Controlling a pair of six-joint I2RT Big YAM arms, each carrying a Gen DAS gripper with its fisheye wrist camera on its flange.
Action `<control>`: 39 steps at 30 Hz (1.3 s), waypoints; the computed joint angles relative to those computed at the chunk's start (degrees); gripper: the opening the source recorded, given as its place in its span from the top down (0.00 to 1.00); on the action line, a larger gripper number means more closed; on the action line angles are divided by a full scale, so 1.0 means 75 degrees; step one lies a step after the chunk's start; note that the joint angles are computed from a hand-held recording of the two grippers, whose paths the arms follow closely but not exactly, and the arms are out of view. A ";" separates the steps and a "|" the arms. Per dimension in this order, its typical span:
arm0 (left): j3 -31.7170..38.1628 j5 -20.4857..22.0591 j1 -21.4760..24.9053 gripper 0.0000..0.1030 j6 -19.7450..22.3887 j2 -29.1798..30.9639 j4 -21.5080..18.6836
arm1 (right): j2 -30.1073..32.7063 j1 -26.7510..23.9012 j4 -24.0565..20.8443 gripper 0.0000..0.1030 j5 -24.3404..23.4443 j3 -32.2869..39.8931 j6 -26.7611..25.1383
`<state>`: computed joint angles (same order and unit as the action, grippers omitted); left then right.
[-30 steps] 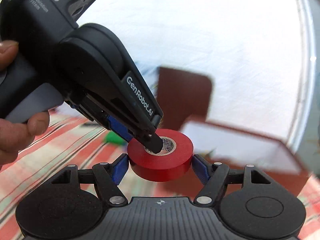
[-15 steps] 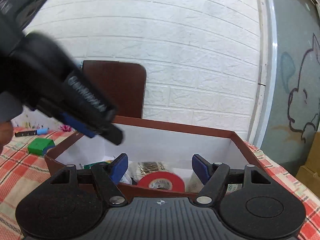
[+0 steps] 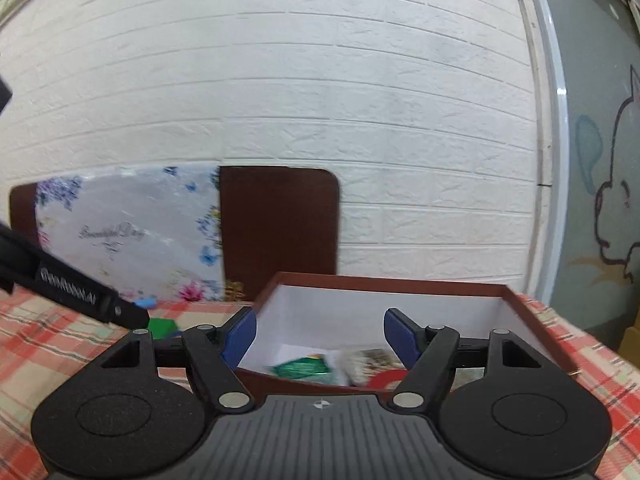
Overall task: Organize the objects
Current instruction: 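Carry the red tape roll into the brown box and release it, then grasp the black marker with blue cap with the right tool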
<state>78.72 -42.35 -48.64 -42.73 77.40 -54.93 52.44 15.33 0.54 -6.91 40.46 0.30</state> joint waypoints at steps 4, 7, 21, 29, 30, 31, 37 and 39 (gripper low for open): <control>-0.0559 -0.0326 0.0014 0.57 -0.0612 -0.0605 -0.0483 | -0.0053 0.0481 -0.0544 0.33 -0.0257 0.0143 0.0447; -0.0971 -0.0600 0.0045 0.57 -0.1126 -0.1058 -0.0907 | -0.0032 0.0953 -0.0938 0.33 -0.0266 0.0256 0.0731; -0.3914 -0.1319 0.0865 0.51 -0.2847 -0.3402 -0.2023 | 0.1148 0.2917 -0.1925 0.37 0.0129 0.1098 0.0811; -0.5791 -0.1345 0.1609 0.39 -0.1706 -0.5013 -0.0192 | 0.3612 0.3358 -0.2188 0.48 0.0294 0.3391 0.1086; -0.5818 -0.1384 0.1597 0.39 -0.1688 -0.5014 -0.0107 | 0.3993 0.3376 -0.2324 0.48 0.0349 0.3789 0.1170; -0.5839 -0.1433 0.1563 0.39 -0.1689 -0.5014 -0.0066 | 0.4407 0.3415 -0.2478 0.48 0.0435 0.4232 0.1320; -0.6156 -0.1269 0.1758 0.39 -0.1545 -0.5483 0.0676 | 0.6576 0.3432 -0.3304 0.44 0.0735 0.6639 0.3087; -0.6161 -0.1291 0.1736 0.39 -0.1551 -0.5460 0.0692 | 0.7155 0.3549 -0.3815 0.42 0.1153 0.7358 0.3478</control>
